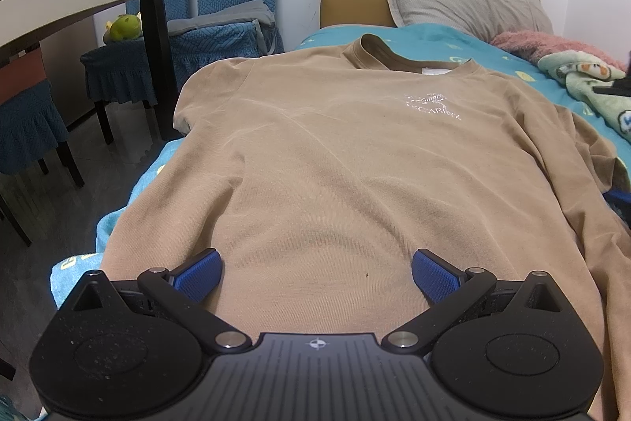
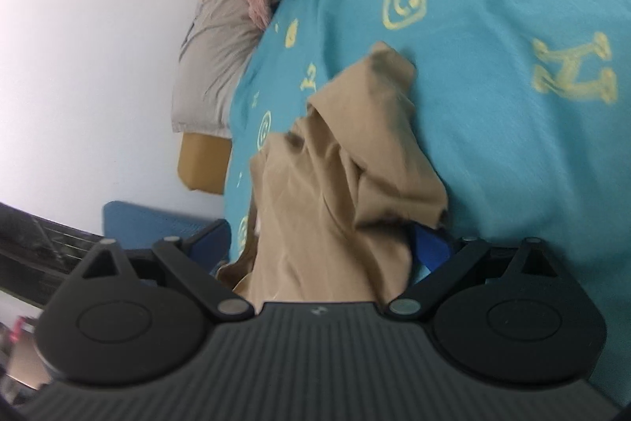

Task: Fold clothes
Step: 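Close the right tool on the sleeve nearest it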

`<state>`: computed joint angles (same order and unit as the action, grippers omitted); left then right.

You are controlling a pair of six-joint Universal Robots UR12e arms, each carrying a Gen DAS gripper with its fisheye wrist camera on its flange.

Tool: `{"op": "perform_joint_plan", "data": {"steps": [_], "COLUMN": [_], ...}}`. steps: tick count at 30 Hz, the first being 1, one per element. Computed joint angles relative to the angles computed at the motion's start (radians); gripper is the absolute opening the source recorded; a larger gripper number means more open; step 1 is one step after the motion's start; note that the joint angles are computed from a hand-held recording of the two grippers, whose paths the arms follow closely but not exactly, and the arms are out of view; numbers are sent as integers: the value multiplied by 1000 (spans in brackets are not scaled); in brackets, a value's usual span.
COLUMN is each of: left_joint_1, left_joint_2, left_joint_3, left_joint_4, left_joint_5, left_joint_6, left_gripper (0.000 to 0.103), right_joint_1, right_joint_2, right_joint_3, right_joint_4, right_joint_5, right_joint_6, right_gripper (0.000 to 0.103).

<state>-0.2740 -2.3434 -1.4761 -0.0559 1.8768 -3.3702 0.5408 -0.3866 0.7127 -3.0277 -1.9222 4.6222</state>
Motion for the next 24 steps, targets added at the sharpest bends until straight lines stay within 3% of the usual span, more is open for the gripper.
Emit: {"op": "perform_joint_plan", "data": {"steps": [1, 3, 5, 8, 12, 16, 17, 18, 20, 21, 24], "left_joint_1": [1, 1, 4, 7, 11, 17, 17, 17, 17, 17, 17], "left_joint_2": [0, 2, 4, 6, 10, 13, 13, 13, 13, 13, 13], "left_joint_3": [0, -1, -5, -9, -14, -18, -18, -18, -18, -18, -17], "left_joint_4": [-1, -1, 4, 8, 11, 12, 12, 11, 11, 11, 10], "left_joint_5": [-3, -5, -14, -25, -43, -62, -63, -64, -65, -65, -67], "left_joint_6": [-1, -1, -5, -1, 10, 14, 15, 16, 16, 16, 15], "left_gripper": [103, 103, 103, 103, 103, 103, 103, 103, 103, 103, 103], "right_joint_1": [-2, -11, -15, -18, -25, -36, -39, -41, -41, -38, -37], "right_joint_2": [3, 0, -18, -50, -80, -76, -70, -62, -43, -27, 10], "right_joint_3": [-12, -18, 15, 80, 143, 154, 142, 123, 98, 78, 6], "right_joint_4": [33, 92, 89, 54, -10, -56, -32, -7, -1, -25, -10], "right_joint_5": [-3, 16, -21, -105, -171, -100, -72, -44, -4, -13, -35], "right_joint_6": [-14, -39, -49, -56, -74, -46, -42, -47, -65, -91, -168], "right_gripper": [73, 35, 14, 8, 7, 11, 17, 37, 67, 76, 78]}}
